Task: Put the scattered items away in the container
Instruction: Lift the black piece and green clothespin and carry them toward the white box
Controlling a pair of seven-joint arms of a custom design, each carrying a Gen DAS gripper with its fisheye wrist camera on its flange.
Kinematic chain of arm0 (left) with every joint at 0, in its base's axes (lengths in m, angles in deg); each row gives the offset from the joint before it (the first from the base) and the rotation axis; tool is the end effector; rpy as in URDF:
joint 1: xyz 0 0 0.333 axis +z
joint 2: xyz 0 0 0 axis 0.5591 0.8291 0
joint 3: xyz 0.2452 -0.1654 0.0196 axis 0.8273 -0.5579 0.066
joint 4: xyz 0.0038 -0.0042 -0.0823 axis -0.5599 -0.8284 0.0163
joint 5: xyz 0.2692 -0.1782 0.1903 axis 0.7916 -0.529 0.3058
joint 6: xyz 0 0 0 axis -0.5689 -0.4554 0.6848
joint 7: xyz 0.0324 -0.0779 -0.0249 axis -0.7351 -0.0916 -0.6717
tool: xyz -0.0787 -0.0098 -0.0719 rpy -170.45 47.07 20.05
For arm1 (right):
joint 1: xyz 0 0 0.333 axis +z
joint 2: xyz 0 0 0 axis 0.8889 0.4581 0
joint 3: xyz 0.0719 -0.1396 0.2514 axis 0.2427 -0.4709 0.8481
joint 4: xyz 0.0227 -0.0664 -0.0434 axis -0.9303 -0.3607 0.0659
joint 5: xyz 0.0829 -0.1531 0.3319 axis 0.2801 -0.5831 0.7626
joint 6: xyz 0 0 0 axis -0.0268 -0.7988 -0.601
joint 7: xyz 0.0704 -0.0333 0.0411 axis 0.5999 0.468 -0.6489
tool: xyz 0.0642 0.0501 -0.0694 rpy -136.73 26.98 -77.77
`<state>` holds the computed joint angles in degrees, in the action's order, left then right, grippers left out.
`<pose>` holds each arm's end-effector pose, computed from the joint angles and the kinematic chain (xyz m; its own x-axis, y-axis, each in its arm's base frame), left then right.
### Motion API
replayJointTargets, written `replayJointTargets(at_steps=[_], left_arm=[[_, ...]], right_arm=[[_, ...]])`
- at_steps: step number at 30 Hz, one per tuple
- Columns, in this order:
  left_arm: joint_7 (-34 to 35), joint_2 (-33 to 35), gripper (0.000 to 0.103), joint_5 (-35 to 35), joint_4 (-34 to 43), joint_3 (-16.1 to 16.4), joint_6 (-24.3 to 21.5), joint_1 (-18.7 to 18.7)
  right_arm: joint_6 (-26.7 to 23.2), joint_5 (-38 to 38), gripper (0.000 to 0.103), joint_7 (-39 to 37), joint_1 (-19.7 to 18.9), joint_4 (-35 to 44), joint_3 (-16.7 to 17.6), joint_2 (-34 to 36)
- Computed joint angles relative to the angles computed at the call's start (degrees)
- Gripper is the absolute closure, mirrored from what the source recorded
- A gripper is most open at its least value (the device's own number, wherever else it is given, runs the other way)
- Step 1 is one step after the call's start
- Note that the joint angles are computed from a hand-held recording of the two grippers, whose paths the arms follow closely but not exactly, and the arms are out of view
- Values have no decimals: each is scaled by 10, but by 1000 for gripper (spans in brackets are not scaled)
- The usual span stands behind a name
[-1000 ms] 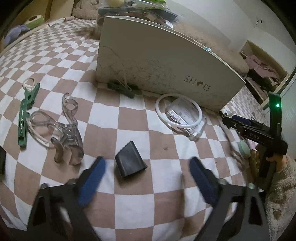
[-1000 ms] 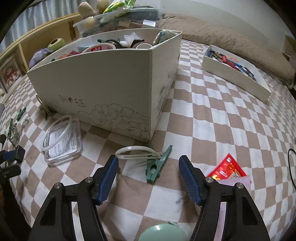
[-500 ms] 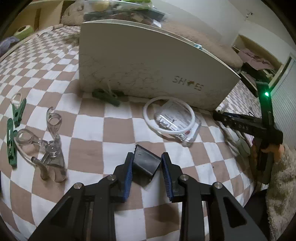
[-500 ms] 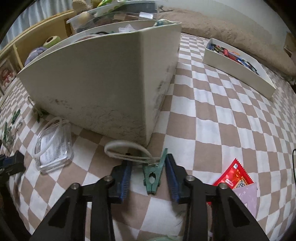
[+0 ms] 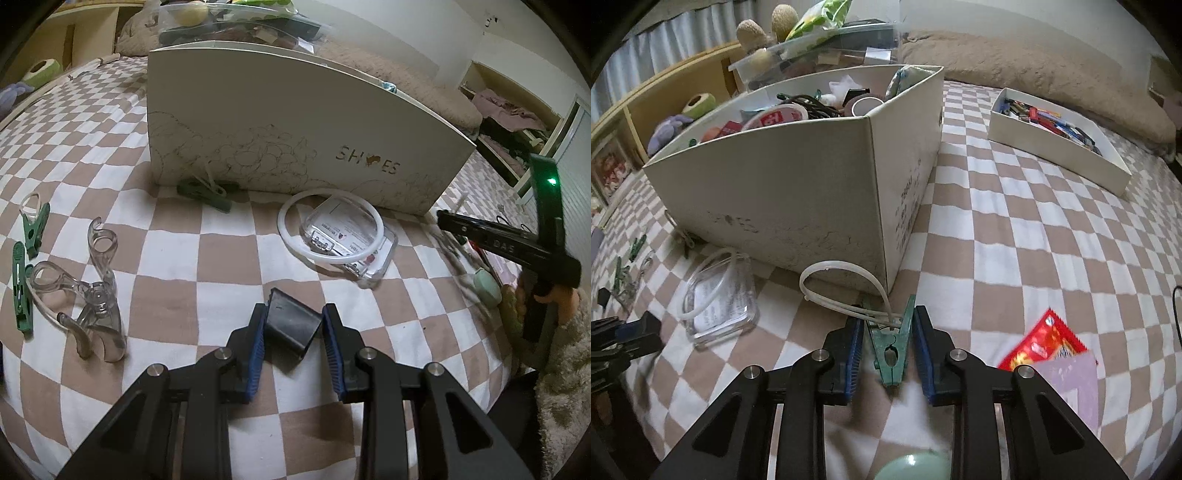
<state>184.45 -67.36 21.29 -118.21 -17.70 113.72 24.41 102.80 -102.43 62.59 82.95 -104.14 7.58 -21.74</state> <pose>0.5926 -0.2786 0.4208 -0.4777 -0.8356 0.2713 -0.7819 0.2637 -0.5649 0.5703 0.2333 0.4366 -0.0457 -0.9970 -0.0628 -0.7951 0.0743 -0.6019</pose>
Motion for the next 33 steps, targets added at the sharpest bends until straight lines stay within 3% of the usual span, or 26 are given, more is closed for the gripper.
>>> replayJointTargets(at_steps=[4,19,33], left_arm=[[-6,1,73,11,-1,3,4,-4],[12,1,73,0,2,-5,5,2],[35,-14,74,-16,-10,-11,36,0]], right_arm=[[29,7,76,15,-3,-25,1,-16],[53,-47,76,71,12,-29,6,-27],[70,-179,76,221,9,-51,10,-64]])
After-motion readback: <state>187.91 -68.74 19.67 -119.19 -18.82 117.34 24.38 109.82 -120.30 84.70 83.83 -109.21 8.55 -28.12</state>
